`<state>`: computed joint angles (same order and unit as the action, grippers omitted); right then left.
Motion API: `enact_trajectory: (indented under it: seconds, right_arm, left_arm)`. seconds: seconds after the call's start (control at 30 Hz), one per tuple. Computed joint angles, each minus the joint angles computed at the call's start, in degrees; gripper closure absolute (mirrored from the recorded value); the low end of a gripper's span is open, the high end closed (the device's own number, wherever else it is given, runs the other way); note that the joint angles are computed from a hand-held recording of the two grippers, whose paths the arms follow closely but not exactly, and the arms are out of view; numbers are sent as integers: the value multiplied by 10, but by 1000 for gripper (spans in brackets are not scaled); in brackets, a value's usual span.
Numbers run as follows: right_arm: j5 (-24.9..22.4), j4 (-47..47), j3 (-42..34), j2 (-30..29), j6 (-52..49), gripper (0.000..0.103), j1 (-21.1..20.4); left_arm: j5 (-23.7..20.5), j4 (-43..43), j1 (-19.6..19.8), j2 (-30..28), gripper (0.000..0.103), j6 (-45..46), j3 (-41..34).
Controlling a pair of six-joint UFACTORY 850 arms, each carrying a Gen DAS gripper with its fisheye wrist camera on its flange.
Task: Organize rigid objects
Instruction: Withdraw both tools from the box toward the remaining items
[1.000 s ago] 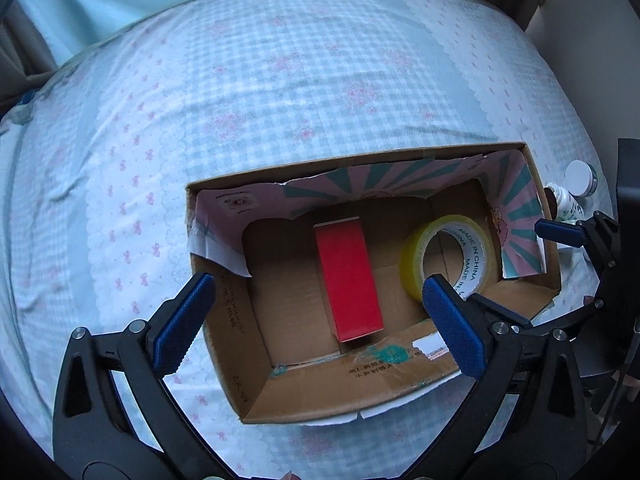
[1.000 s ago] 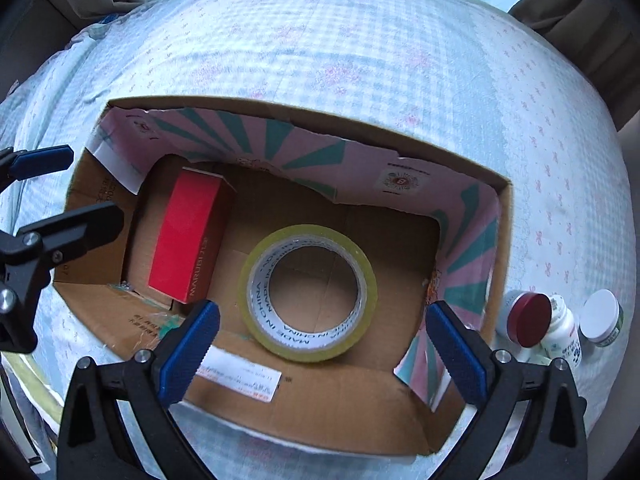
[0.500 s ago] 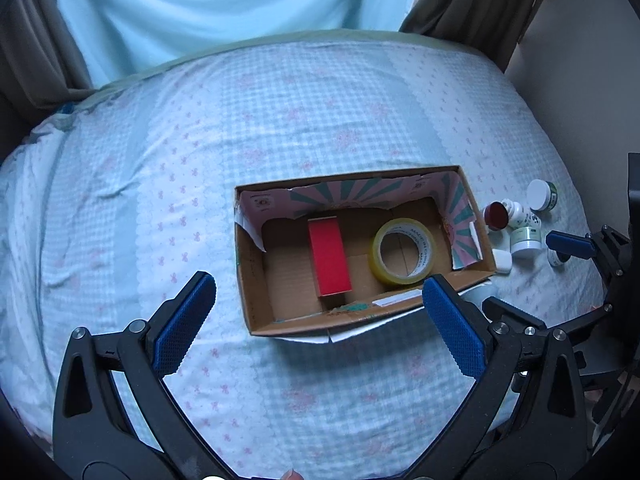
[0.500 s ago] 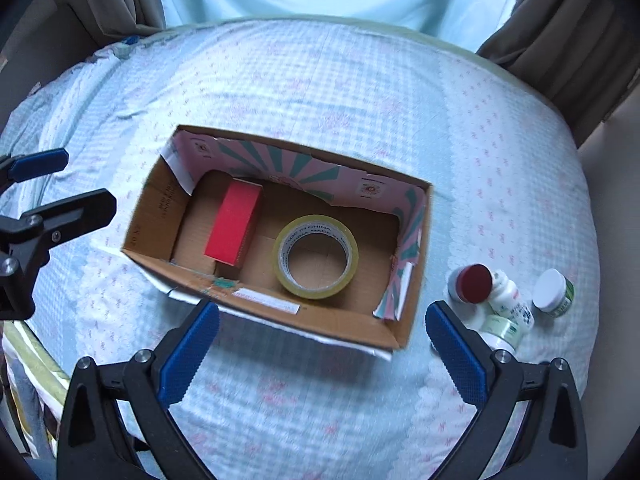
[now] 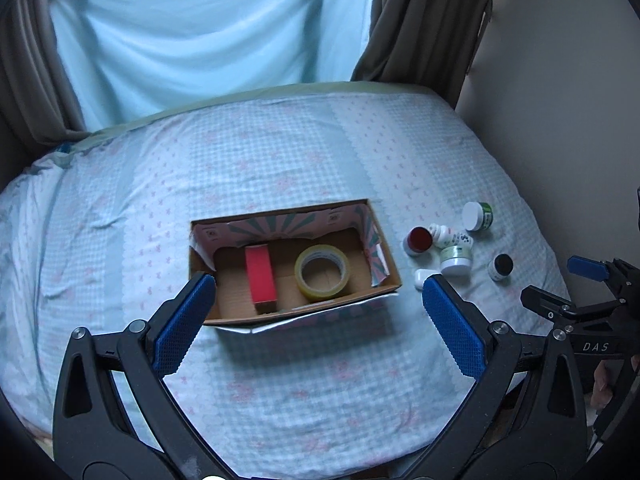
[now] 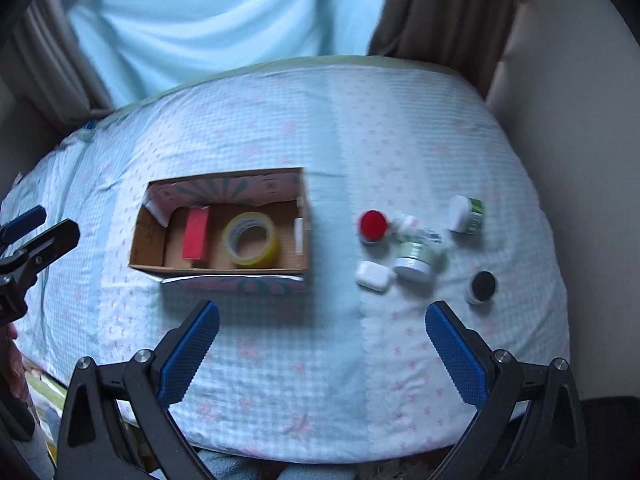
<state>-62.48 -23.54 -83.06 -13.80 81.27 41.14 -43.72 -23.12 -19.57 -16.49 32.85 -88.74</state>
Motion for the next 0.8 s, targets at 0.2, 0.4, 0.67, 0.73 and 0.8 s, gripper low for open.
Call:
enact_trajectory:
  seconds: [0.2, 0.4, 0.67, 0.73, 0.8]
  right_arm:
    - [-23, -40, 118, 120, 59, 0, -1]
    - [-8, -48, 232, 233, -6, 0, -36]
    - [76, 15, 353, 338, -114, 0, -126]
    - [96, 28, 374, 350, -130, 0, -145]
    - [98, 27, 387, 346, -143, 0, -157]
  left_arm:
    - [47, 63, -75, 32, 0, -115, 34]
    - [66, 178, -167, 26, 0, -297, 42]
    - [46, 228, -250, -31, 0, -387, 12]
    - [38, 226, -260, -54, 0, -388, -2]
    - [31, 213, -267, -80, 0, -379, -15]
